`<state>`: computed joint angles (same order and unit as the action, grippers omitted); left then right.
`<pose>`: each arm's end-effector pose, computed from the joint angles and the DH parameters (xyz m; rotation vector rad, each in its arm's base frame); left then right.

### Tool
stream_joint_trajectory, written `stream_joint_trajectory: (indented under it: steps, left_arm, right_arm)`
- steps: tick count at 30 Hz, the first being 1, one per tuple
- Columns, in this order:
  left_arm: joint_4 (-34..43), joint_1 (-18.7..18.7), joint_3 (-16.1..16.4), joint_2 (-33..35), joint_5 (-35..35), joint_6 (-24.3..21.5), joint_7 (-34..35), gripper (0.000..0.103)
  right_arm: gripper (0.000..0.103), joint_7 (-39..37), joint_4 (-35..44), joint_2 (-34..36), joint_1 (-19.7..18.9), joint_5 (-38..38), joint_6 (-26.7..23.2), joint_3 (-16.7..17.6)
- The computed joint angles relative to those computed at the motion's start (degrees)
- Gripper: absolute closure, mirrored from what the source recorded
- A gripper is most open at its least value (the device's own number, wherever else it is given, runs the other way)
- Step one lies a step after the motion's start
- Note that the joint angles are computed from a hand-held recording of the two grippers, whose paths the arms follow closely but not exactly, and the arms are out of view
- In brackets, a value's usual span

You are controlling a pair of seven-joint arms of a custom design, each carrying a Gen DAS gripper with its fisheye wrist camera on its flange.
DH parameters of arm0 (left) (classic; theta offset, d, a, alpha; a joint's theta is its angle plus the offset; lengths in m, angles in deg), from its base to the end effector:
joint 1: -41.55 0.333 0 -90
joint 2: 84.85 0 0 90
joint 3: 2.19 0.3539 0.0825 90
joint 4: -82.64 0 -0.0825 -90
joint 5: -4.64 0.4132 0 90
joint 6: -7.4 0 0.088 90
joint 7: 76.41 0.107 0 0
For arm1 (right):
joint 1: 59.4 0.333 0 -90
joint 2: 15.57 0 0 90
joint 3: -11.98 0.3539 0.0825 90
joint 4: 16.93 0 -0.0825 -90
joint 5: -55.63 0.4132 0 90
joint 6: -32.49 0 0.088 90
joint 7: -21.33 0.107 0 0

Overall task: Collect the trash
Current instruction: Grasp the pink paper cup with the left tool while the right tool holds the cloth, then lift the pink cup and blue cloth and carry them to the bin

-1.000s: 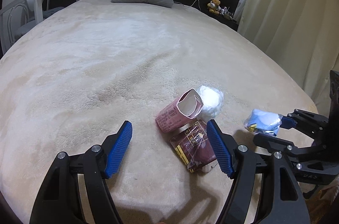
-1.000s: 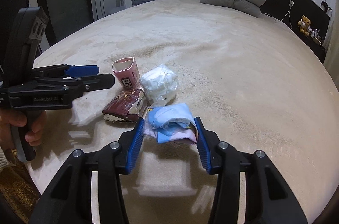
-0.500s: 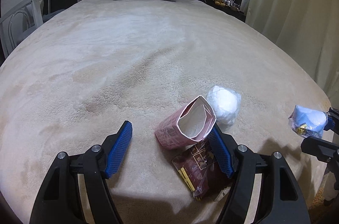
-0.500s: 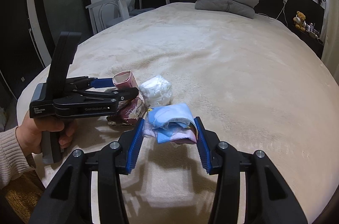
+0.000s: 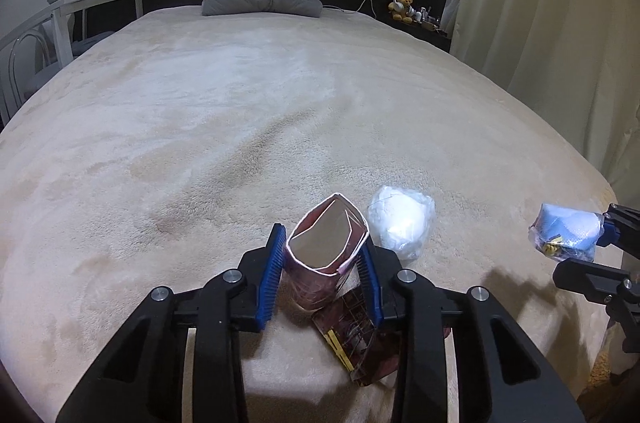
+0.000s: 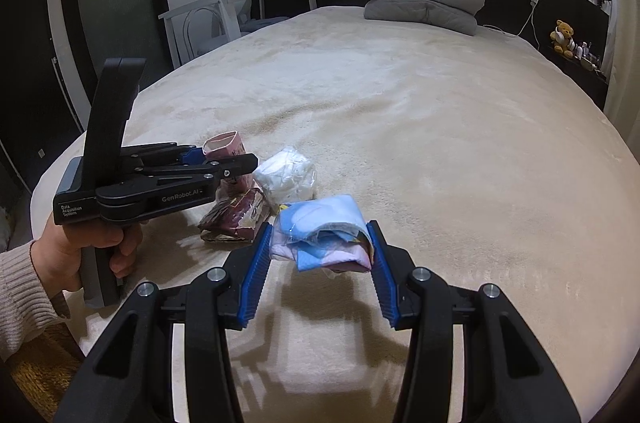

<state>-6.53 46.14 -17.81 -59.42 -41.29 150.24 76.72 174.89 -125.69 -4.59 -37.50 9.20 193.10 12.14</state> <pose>0.7548 -0.1065 0.4756 -1.1361 2.4438 -1.2076 0.6149 0.2862 0.4952 -1.6623 1.7449 -0.6978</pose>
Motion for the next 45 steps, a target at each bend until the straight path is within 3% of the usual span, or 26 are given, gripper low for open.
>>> stream_joint_trajectory:
  steps: [8,14,29,45]
  left_arm:
    - [-3.55,2.46,-0.54,-4.13,-7.21,-1.19,2.53,0.07]
    - [-9.34,2.94,1.24,-10.05,-13.24,-2.78,6.47,0.07]
    - [-27.12,1.37,10.43,-26.69,-26.63,-12.19,17.46,0.07]
    - [-45.7,0.28,18.66,-44.06,-24.32,-19.96,22.33,0.07]
  right_arm:
    - [0.056,5.8,-1.7,-2.34,0.8,-4.04,-0.43,-0.01]
    - [0.056,12.75,-4.43,-6.05,0.87,-10.23,-0.87,1.49]
    - [0.056,31.8,-13.58,-15.74,-0.1,-19.61,-4.83,8.84]
    - [0.056,45.75,-22.23,-24.82,3.4,-22.76,-11.31,17.22]
